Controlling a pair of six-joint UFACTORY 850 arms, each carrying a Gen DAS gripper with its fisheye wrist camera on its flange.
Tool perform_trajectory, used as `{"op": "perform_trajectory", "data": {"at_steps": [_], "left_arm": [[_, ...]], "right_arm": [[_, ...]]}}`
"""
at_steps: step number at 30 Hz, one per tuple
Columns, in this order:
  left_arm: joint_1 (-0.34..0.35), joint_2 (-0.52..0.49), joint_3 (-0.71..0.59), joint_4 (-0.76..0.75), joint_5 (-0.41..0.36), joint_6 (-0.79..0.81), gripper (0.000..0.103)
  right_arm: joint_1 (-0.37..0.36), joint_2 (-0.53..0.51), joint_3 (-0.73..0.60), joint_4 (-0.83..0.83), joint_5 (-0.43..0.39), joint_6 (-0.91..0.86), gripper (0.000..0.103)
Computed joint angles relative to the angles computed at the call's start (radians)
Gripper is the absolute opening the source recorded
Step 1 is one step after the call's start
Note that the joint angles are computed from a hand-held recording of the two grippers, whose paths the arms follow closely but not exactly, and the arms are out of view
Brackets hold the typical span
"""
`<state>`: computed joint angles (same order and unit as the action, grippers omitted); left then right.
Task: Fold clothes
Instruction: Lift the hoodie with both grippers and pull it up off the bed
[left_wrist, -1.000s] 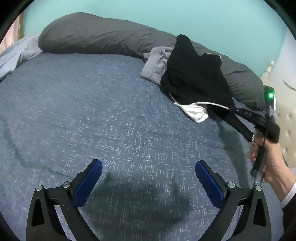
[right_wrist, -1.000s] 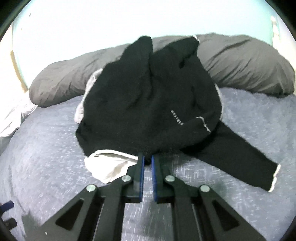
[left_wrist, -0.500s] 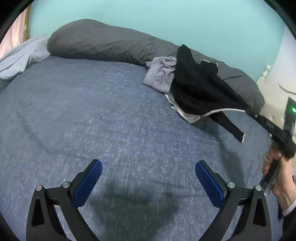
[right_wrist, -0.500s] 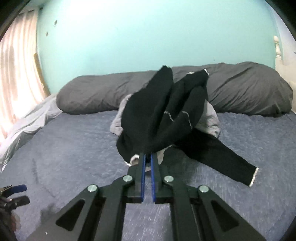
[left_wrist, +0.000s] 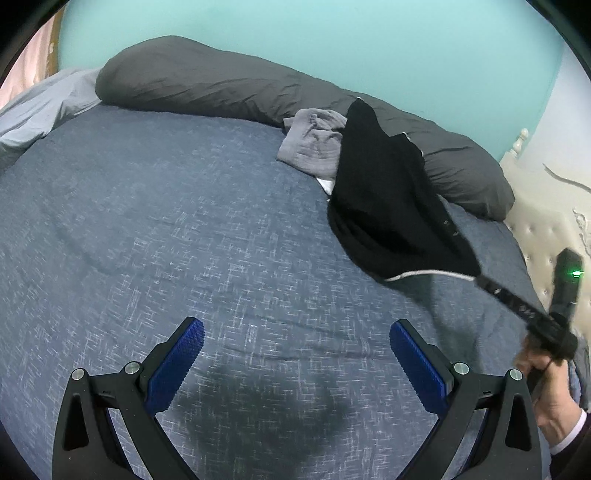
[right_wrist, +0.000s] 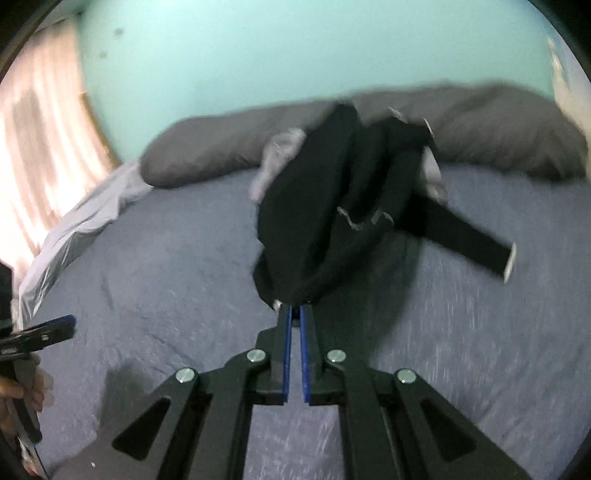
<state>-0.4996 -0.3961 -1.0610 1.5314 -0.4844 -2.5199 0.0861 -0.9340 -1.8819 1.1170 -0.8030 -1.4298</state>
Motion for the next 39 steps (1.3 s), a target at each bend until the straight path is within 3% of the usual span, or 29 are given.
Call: {"op": "perform_trajectory", "data": {"at_steps": [3, 5, 7, 9, 14, 17, 20, 21, 23, 24, 27, 39], "left_arm": [[-0.002, 0.002, -0.002, 0.0, -0.002, 0.008, 0.103], [0.0, -0.003, -0.009, -0.002, -0.002, 0.018, 0.103], [0.001, -0.007, -0.013, 0.002, 0.001, 0.015, 0.103], [0.001, -0.013, -0.017, 0.009, 0.006, 0.008, 0.103], [0.005, -0.041, -0.036, 0.016, 0.026, 0.0, 0.103], [0.008, -0.052, -0.041, 0.018, 0.035, -0.006, 0.103], [0.009, -0.056, -0.042, 0.019, 0.035, -0.007, 0.103], [0.009, -0.056, -0.04, 0.02, 0.035, -0.008, 0.103], [0.008, -0.054, -0.038, 0.018, 0.033, -0.006, 0.103], [0.007, -0.053, -0.037, 0.016, 0.031, -0.004, 0.103], [0.006, -0.051, -0.034, 0.005, 0.03, 0.002, 0.103], [-0.033, 0.013, -0.016, -0.102, -0.016, 0.103, 0.103]], "right_arm": [[0.002, -0.044, -0.056, -0.064, 0.027, 0.118, 0.006], [0.007, -0.075, -0.1, -0.12, 0.037, 0.19, 0.015], [0.014, -0.114, -0.157, -0.179, 0.035, 0.272, 0.052], [0.025, -0.159, -0.224, -0.241, 0.04, 0.366, 0.065], [0.046, -0.298, -0.44, -0.368, 0.014, 0.573, 0.073], [0.055, -0.433, -0.654, -0.48, -0.083, 0.784, 0.073], [0.05, -0.453, -0.665, -0.424, -0.075, 0.792, 0.069], [0.048, -0.441, -0.638, -0.396, -0.062, 0.767, 0.052], [0.047, -0.419, -0.592, -0.365, -0.042, 0.732, 0.041], [0.046, -0.409, -0.571, -0.35, -0.032, 0.715, 0.028], [0.039, -0.358, -0.48, -0.274, -0.002, 0.617, 0.016], [0.02, -0.159, -0.227, -0.075, 0.01, 0.318, 0.009]]}}
